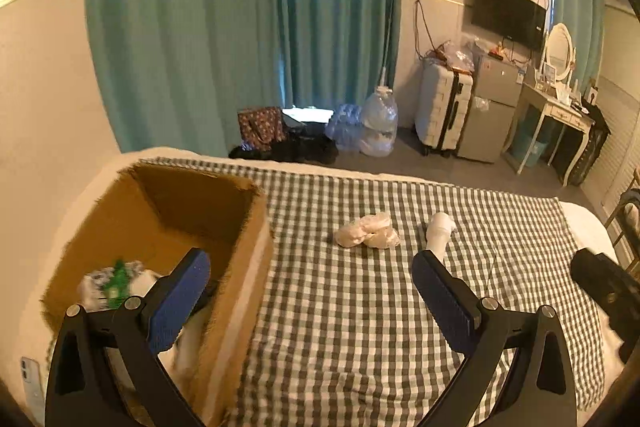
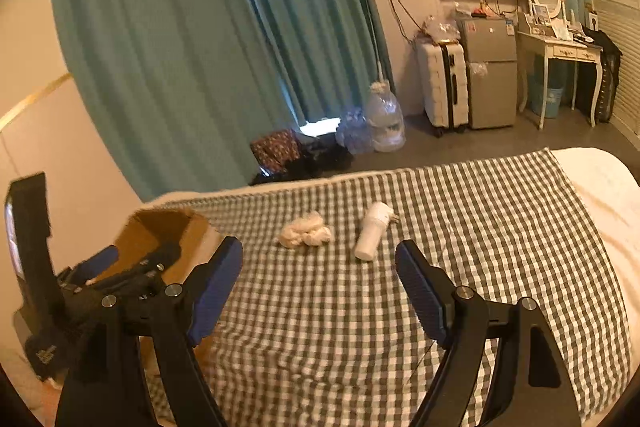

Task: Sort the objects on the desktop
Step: 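Move both tools back toward the white lace cloth and white bottle, then grasp the white lace cloth with the left tool while the right tool grasps the white bottle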

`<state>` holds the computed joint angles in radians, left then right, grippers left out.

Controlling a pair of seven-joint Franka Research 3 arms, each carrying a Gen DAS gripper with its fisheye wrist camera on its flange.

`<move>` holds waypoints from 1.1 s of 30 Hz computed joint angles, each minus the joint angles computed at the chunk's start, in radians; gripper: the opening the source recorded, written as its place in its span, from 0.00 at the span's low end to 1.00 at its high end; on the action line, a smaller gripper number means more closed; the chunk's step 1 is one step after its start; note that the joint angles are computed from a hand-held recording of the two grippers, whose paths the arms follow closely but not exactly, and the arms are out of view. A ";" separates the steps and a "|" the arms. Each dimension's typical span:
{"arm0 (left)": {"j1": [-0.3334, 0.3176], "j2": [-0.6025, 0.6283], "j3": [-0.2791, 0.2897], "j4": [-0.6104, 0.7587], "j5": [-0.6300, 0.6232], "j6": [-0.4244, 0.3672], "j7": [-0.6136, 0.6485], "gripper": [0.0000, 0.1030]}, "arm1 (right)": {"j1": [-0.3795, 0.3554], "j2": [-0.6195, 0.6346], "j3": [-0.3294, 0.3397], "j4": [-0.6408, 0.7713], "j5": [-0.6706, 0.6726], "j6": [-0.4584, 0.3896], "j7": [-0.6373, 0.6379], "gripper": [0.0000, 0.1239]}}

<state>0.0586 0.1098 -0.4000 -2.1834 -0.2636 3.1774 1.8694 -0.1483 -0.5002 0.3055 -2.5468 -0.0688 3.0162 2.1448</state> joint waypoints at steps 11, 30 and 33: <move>-0.327 0.286 0.319 0.219 0.281 0.011 -0.232 1.00 | -0.195 0.342 0.090 0.168 -0.243 0.021 0.184 0.64; -0.241 0.754 0.158 0.783 0.460 -0.213 -0.334 1.00 | -0.126 0.775 0.027 0.463 0.000 -0.026 -0.115 0.35; -0.163 0.790 0.041 0.805 0.447 -0.254 -0.223 0.70 | -0.065 0.757 -0.031 0.446 -0.005 -0.023 -0.129 0.29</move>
